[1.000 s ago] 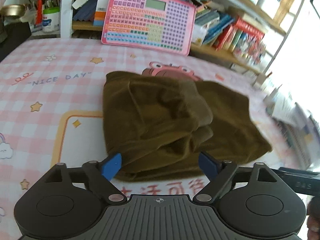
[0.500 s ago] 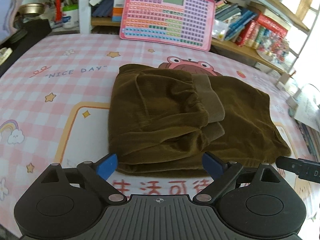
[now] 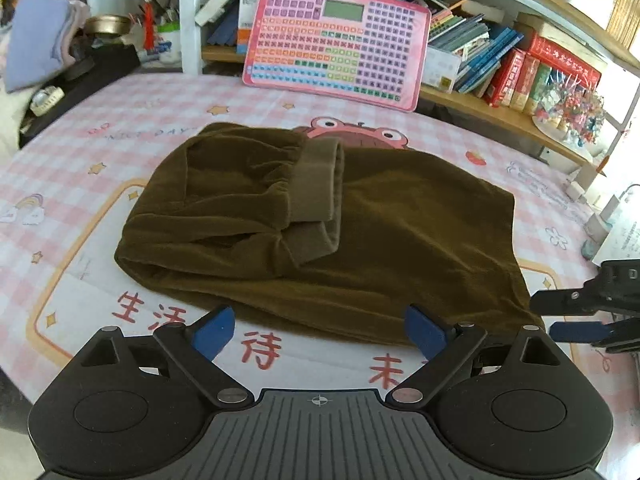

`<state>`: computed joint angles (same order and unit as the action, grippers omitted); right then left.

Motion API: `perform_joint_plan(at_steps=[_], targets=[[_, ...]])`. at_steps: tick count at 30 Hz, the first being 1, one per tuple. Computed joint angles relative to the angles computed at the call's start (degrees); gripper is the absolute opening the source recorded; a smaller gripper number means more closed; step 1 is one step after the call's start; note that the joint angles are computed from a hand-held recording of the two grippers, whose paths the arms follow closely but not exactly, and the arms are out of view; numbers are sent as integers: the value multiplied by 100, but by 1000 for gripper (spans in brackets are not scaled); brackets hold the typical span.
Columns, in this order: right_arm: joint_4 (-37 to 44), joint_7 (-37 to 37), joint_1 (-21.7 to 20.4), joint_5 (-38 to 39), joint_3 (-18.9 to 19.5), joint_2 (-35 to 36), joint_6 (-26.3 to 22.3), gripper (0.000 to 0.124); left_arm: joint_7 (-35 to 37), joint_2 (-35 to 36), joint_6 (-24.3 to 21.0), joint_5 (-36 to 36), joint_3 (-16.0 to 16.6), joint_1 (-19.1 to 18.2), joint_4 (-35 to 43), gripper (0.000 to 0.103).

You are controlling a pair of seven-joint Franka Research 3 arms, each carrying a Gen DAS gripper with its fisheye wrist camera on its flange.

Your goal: Fold clothes

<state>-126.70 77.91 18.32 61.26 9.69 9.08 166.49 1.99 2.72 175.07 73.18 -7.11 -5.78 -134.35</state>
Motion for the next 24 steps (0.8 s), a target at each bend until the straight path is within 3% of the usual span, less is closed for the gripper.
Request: perform_joint_plan(at_steps=[3, 6, 11, 13, 15, 19, 24], targets=[[123, -79, -114, 94, -35, 97, -353, 44, -521, -87, -243, 438, -74, -100, 24, 94], [244, -180, -221, 197, -67, 198, -671, 40, -348, -110, -316, 365, -162, -144, 42, 94], [513, -560, -382, 634, -53, 428, -969, 31, 989, 0, -310, -473, -261, -241, 98, 94], [648, -637, -416, 744, -44, 543, -1059, 28, 1435, 79, -277, -653, -265, -298, 155, 94], [761, -524, -427, 627, -71, 636, -1172, 19, 1829, 182, -275, -784, -262, -367, 236, 94], [860, -775, -565, 963, 2, 674, -1377, 14, 2687, 384, -416, -1243, -264, -517, 408, 94], [917, -1445, -656, 1780, 2, 547, -1579, 13, 2838, 576, -805, -780, -147, -830, 722, 94]])
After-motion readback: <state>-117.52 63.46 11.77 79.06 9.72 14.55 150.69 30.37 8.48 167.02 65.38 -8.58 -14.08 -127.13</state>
